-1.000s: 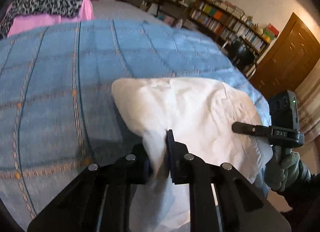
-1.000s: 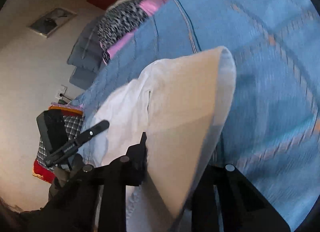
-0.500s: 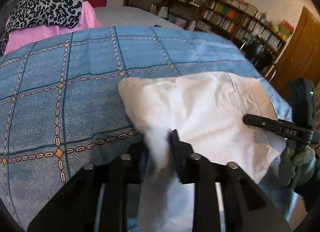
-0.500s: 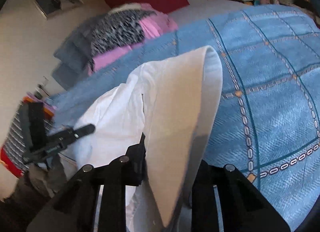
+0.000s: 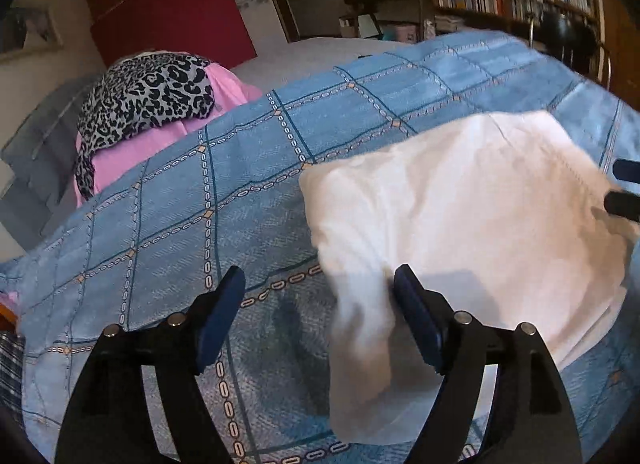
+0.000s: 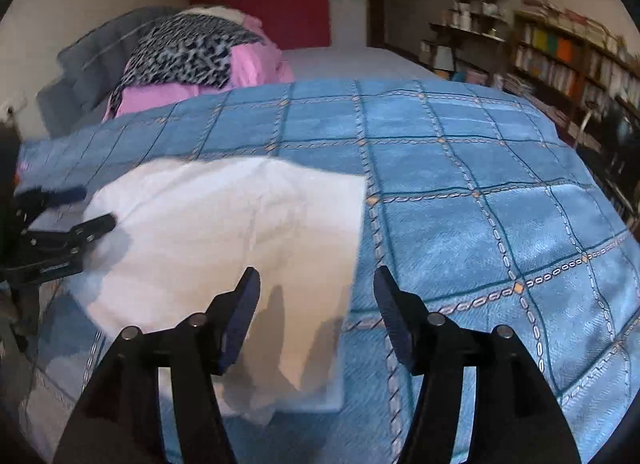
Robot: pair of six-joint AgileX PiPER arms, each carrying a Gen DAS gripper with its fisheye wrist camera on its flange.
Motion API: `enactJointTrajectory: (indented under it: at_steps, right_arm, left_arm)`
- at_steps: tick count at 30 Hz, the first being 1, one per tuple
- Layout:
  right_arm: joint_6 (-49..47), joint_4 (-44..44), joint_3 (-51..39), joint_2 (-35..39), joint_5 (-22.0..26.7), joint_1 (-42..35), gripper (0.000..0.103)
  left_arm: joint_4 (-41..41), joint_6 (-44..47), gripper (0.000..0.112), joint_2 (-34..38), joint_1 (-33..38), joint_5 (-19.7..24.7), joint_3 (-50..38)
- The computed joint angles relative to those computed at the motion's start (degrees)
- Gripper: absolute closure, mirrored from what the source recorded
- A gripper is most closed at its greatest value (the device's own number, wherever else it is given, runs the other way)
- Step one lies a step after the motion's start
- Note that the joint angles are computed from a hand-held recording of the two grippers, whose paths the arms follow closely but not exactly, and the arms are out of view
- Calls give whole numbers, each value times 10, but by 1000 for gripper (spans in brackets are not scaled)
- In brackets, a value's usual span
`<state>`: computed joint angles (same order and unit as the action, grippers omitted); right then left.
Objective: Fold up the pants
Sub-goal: 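Open both grippers and withdraw from the folded pants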
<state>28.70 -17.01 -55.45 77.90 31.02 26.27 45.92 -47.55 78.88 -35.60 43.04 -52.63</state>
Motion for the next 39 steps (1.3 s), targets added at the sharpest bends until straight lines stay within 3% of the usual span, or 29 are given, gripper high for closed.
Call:
enactJointTrajectory:
  at_steps: [4,8,11,17,26,28,30,32,39]
  right_arm:
    - [12,-15,17,18,13,18,43]
    - [-57,74,33,33,-2,-9,43]
    - [-104,130,33,46,-6,-34,37]
    - [-76,104,39,45,-6,-23,35]
    - [3,53,37,-22,23,14,34]
    - [24,35,33,-38,32,32,30]
    - [50,9,30,-49,39,54,18]
    - [79,-24,28,-61,48,76,12]
    - [122,-57,20,-83,79,110,10]
  left_arm:
    - [-25,4,34,3,20,-12,0]
    - [-10,-12,33,11,16,-16,9]
    - [-16,-21,33,10,14,-21,19]
    - [-22,-35,33,12,6,-7,16]
    - [-2,-77,33,-28,-73,90,5]
    - [-1,-88,26,-37,-94,110,0]
    - [5,-112,17,-42,-121,144,-12]
    - [5,-123,15,-45,-146,170,-27]
    - [1,-136,12,-37,-211,217,-67]
